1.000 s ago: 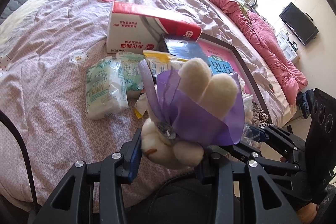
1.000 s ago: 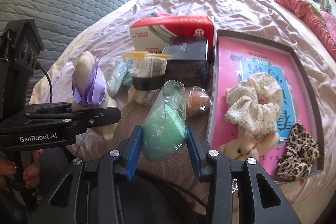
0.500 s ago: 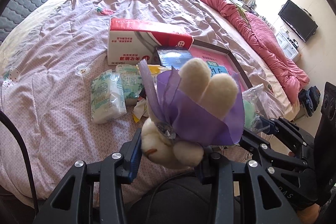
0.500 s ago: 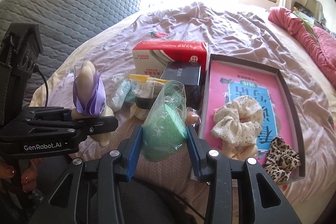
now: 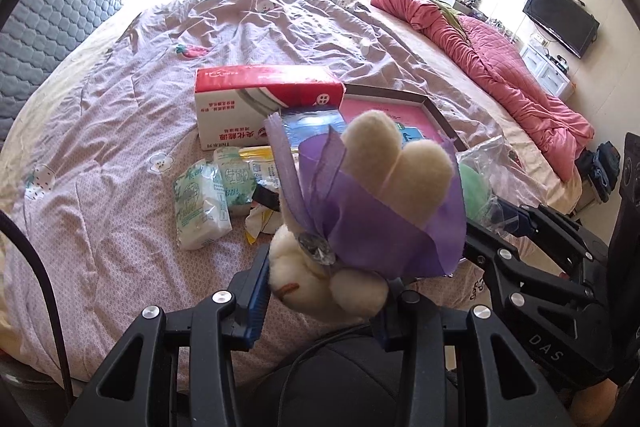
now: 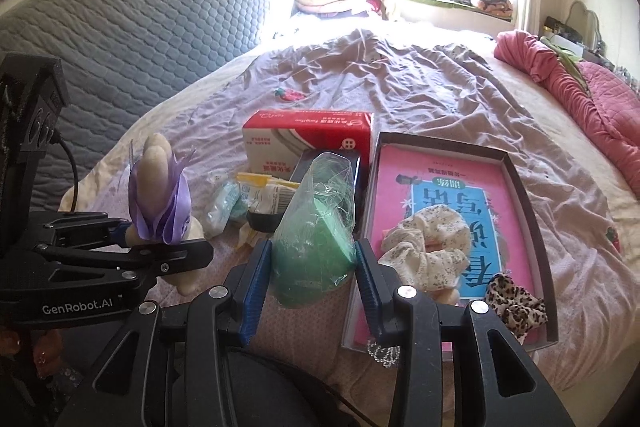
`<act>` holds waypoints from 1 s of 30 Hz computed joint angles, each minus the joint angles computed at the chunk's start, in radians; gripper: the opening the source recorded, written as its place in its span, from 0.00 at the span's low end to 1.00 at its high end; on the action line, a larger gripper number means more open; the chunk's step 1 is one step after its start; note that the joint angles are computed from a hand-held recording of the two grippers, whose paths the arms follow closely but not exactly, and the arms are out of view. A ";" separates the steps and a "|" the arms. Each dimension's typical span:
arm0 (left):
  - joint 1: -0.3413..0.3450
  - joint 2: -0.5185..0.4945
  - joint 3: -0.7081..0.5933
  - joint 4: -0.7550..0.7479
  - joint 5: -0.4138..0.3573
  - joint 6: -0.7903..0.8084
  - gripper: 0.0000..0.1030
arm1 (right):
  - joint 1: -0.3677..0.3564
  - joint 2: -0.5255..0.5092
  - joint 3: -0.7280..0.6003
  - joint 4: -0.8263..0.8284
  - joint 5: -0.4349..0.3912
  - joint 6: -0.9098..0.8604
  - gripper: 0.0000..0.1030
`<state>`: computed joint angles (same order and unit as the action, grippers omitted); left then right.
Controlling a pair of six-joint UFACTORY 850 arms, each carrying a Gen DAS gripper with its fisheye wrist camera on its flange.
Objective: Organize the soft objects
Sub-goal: 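Carry the bunny in the left gripper and green bag in the right over the tray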
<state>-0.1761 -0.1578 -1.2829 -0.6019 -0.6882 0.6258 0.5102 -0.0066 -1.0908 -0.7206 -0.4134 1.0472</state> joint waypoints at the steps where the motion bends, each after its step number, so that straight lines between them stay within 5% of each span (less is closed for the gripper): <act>1: -0.003 0.003 0.000 0.003 0.002 -0.001 0.40 | 0.000 0.004 0.002 -0.009 -0.001 0.010 0.42; 30: -0.125 0.026 -0.027 0.130 0.020 -0.105 0.40 | -0.062 0.107 0.091 -0.161 -0.001 0.248 0.42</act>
<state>-0.3006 -0.1316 -1.3098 -0.4719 -0.6682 0.5204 0.4485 0.1001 -0.9999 -0.8819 -0.4141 1.2948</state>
